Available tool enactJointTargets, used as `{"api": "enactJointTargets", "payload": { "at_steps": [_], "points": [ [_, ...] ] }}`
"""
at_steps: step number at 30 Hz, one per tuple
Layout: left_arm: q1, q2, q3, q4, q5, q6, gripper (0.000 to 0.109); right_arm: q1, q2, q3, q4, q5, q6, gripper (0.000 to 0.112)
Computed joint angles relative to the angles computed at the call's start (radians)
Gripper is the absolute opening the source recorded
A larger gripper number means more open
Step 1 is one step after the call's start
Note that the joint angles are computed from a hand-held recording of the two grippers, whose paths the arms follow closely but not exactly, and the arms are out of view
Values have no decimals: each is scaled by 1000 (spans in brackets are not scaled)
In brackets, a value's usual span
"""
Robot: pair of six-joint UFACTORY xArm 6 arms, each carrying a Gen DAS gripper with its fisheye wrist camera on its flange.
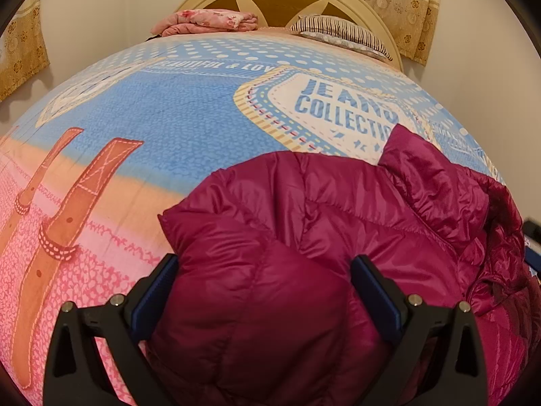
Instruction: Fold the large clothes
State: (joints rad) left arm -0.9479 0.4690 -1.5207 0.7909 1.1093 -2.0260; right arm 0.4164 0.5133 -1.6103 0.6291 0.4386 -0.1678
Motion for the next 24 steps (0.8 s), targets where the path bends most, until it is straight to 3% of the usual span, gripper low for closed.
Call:
{"api": "enactJointTargets", "payload": {
  "at_steps": [2, 5, 7, 8, 9, 14, 18, 24],
  "points": [
    [0, 0, 0, 0, 0, 0, 103, 5, 7, -5, 51, 2, -41, 71],
    [0, -1, 1, 1, -1, -2, 103, 22, 25, -22, -107, 39, 66, 71],
    [0, -2, 2, 1, -1, -4, 103, 34, 55, -63, -233, 108, 116, 44],
    [0, -3, 3, 2, -2, -4, 103, 35, 68, -82, -294, 144, 152, 17],
    [1, -3, 4, 2, -3, -4, 103, 37, 62, -70, -314, 144, 174, 17],
    [-1, -3, 2, 3, -2, -5, 103, 33, -73, 133, -300, -25, 178, 14],
    [-1, -11, 13, 12, -13, -18, 103, 18, -75, 186, -290, -23, 200, 14],
    [-6, -46, 41, 53, -56, -31, 103, 51, -79, 277, -38, -225, -65, 15]
  ]
}}
